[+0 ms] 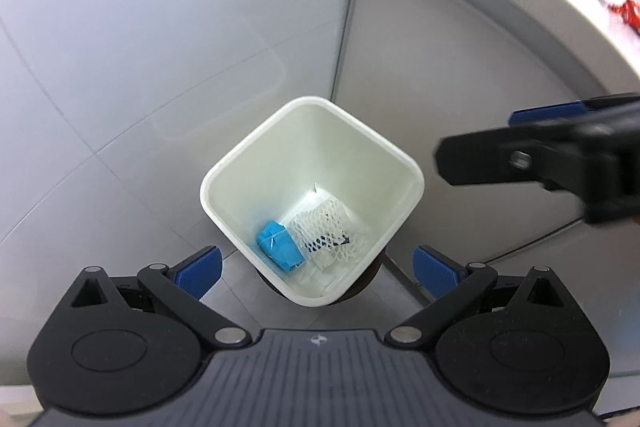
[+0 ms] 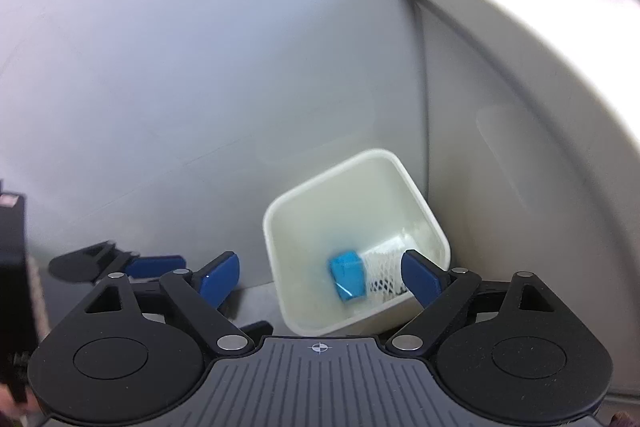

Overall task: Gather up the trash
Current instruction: 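Move both open tools up from the wastebasket toward the cluttered counter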

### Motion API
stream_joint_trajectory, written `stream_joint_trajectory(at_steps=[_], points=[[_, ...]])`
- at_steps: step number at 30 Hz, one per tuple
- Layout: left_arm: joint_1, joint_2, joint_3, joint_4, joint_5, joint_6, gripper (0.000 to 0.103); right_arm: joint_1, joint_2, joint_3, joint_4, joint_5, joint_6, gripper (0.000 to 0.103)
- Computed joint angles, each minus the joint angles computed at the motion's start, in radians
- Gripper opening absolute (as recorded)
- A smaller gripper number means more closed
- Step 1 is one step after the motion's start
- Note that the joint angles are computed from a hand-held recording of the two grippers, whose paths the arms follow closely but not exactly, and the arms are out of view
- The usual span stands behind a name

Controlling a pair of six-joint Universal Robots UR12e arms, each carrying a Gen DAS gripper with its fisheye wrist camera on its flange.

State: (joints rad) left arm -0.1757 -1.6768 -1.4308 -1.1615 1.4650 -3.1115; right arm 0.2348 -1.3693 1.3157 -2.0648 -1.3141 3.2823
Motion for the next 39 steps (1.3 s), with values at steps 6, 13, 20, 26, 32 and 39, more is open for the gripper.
stream_joint_trajectory(at_steps=[6, 13, 20, 26, 32, 39], points=[[-0.003, 0.015, 0.003, 0.029, 0.005, -0.079, 0.102, -0.012, -0.039, -0.001, -0.007, 0.014, -0.089, 0.094], [-0.016, 0.022, 0.026, 0.026, 0.027, -0.164, 0.102, -0.019, -0.055, -0.015, -0.03, -0.019, -0.125, 0.094], [-0.035, 0.018, 0.064, 0.013, 0.061, -0.253, 0.102, -0.036, -0.082, -0.008, -0.036, -0.06, -0.16, 0.096], [-0.057, -0.004, 0.117, -0.009, 0.088, -0.309, 0.102, -0.063, -0.097, -0.003, -0.05, -0.083, -0.166, 0.097], [-0.085, -0.039, 0.174, -0.007, 0.102, -0.318, 0.102, -0.099, -0.118, 0.003, -0.062, -0.102, -0.178, 0.098], [-0.117, -0.082, 0.237, 0.002, 0.085, -0.32, 0.102, -0.138, -0.145, 0.034, -0.078, -0.142, -0.192, 0.098]])
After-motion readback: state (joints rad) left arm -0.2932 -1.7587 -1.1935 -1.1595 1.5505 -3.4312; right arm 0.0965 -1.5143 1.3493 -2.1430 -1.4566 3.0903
